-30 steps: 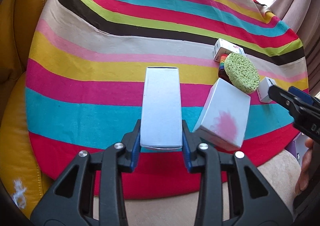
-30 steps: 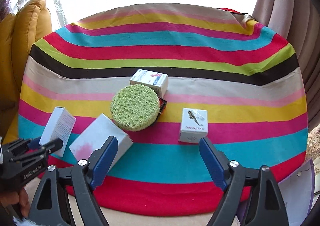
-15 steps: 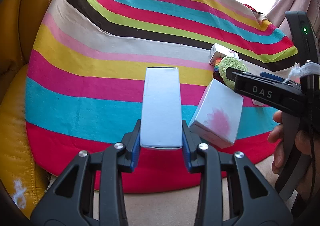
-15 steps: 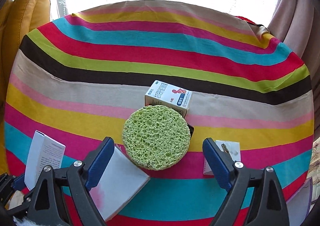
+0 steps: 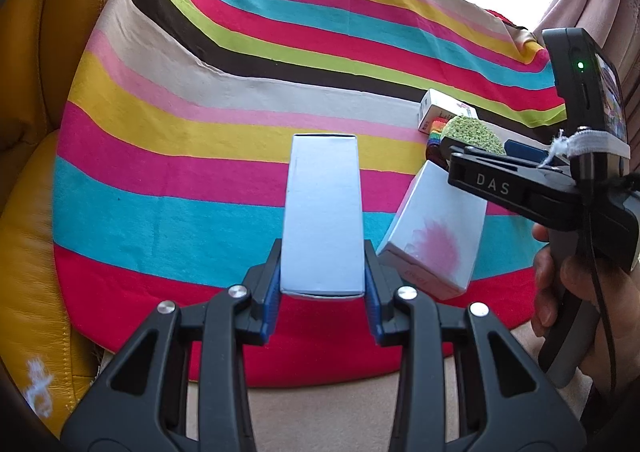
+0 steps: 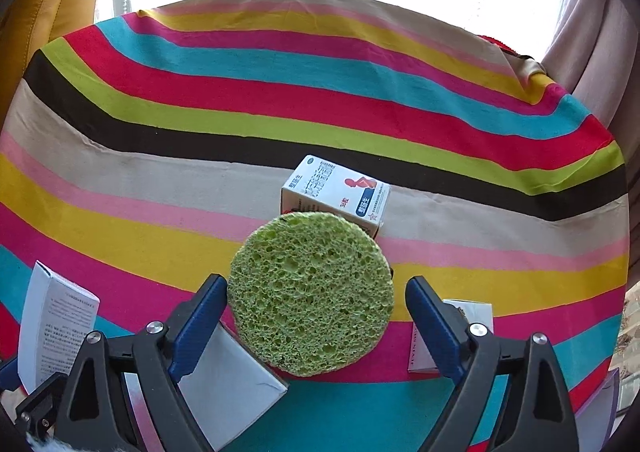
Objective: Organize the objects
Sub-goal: 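Lift the tall white box with the left gripper while the right lifts the sponge, then carry both items over the purple box and open both grippers to drop them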
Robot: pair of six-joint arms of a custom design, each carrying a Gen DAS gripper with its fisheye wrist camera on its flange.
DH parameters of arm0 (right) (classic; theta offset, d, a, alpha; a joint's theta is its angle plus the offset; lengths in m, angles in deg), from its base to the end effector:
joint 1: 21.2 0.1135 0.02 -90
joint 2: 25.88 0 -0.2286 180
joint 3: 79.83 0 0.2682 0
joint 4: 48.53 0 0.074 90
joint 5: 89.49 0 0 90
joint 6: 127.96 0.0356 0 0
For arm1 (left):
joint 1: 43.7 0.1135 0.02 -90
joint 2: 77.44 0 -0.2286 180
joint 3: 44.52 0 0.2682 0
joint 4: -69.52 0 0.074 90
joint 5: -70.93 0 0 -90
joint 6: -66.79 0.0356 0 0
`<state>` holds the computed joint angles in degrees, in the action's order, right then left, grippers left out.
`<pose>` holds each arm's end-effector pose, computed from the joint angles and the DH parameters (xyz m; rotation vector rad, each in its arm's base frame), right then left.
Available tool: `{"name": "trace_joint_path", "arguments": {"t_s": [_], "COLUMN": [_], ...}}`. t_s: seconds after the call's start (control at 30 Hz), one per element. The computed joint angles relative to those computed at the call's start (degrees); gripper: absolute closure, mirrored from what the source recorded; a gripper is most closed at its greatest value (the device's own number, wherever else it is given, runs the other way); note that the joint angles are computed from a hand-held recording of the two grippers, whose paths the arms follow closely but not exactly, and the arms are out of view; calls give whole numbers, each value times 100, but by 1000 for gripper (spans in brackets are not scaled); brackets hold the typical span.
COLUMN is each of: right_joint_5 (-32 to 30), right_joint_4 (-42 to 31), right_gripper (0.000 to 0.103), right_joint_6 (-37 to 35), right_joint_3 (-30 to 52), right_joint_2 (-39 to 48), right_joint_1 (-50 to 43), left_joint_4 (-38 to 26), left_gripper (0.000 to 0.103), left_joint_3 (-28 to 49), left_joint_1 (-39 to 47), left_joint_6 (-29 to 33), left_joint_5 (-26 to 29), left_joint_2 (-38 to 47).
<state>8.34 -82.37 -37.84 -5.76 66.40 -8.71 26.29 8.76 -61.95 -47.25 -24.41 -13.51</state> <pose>0.3438 0.0712 0.1719 -0.2082 2.4601 -0.0747 0.2362 -0.0744 0.1809 -0.1652 2.5098 -0.1864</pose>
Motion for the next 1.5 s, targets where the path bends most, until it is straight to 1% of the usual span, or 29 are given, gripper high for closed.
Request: {"name": "trace_joint_path", "arguments": {"t_s": [0.03, 0.1, 0.3, 0.57, 0.77, 0.87, 1.0, 1.2, 1.5], "right_joint_5": [32, 126, -15, -43, -90, -145, -281, -675, -1490], "right_joint_4": [11, 74, 82, -193, -580, -885, -1237, -1770, -2362], "right_gripper": [22, 22, 22, 22, 22, 22, 22, 22, 22], "right_joint_6": [-48, -122, -139, -210, -364, -401, -473, -715, -1432], "right_joint_3": [-23, -134, -549, -1485, -2063, -2283, -2547, -2782, -2844], "right_joint_2": [-37, -145, -768, -2271, -3339, -3838, -4431, -5145, -5583], "right_joint_1": [25, 62, -75, -67, -183, -278, -546, -1228, -2782], "left_joint_4": [1, -1, -81, -322, -572, -665, -754, -800, -749], "left_gripper": [64, 64, 64, 64, 64, 64, 64, 64, 64], "left_joint_3": [-2, -33, -194, -323, -371, -325, -205, 120, 755], "left_joint_1": [-9, -11, -168, -660, -1372, -1749, -2212, -2931, -3731], "left_joint_6": [-7, -29, -255, -710, -1145, -1348, -1579, -1904, -2136], "left_joint_5": [-17, -35, -177, -504, -920, -1100, -1313, -1590, -1779], "left_joint_2": [-9, -72, -459, -868, -1143, -1130, -996, -543, 355]}}
